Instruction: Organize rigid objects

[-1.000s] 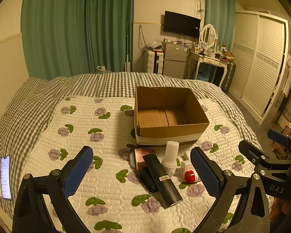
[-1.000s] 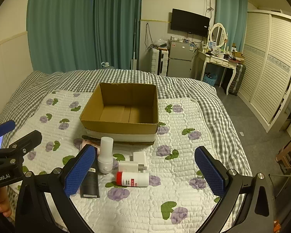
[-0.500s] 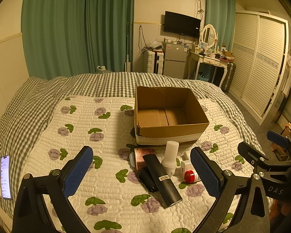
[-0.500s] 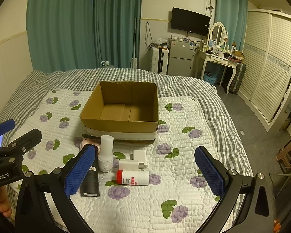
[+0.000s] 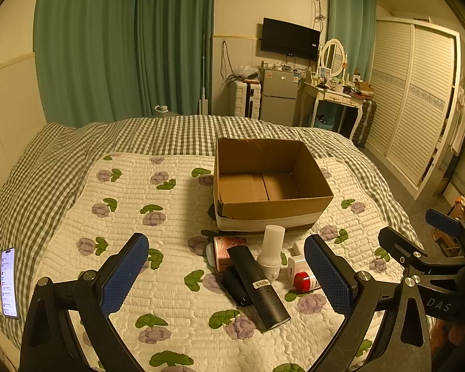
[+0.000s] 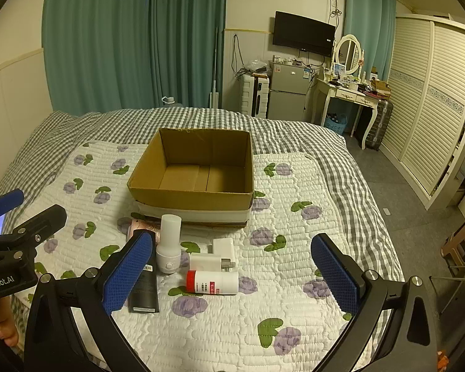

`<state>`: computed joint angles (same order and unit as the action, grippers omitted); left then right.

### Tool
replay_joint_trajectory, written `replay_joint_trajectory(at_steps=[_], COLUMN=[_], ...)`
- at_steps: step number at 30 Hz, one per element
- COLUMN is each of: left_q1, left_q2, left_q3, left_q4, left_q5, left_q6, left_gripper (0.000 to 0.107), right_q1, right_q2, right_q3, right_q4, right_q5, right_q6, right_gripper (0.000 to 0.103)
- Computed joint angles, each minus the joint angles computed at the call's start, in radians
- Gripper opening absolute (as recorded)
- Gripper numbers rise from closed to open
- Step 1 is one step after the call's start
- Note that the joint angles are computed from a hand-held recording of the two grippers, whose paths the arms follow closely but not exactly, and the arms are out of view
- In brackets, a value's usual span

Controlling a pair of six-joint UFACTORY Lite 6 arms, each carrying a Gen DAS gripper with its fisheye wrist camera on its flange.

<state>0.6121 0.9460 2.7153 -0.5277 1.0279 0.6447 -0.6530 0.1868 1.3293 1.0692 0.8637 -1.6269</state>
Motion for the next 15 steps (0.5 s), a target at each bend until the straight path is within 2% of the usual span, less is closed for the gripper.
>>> replay_joint_trajectory(at_steps=[15], left_q1=[0.001], left_q2=[-0.001], left_q3=[-0.002], left_q4=[-0.001], left_q5=[-0.001], left_q6=[0.000], left_gripper=[0.103], right_q1=[-0.001], right_q2=[-0.004], right_q3=[-0.007], right_q4=[0.001], right_q5=[0.000], right_q6=[-0.005], right_gripper=[0.103])
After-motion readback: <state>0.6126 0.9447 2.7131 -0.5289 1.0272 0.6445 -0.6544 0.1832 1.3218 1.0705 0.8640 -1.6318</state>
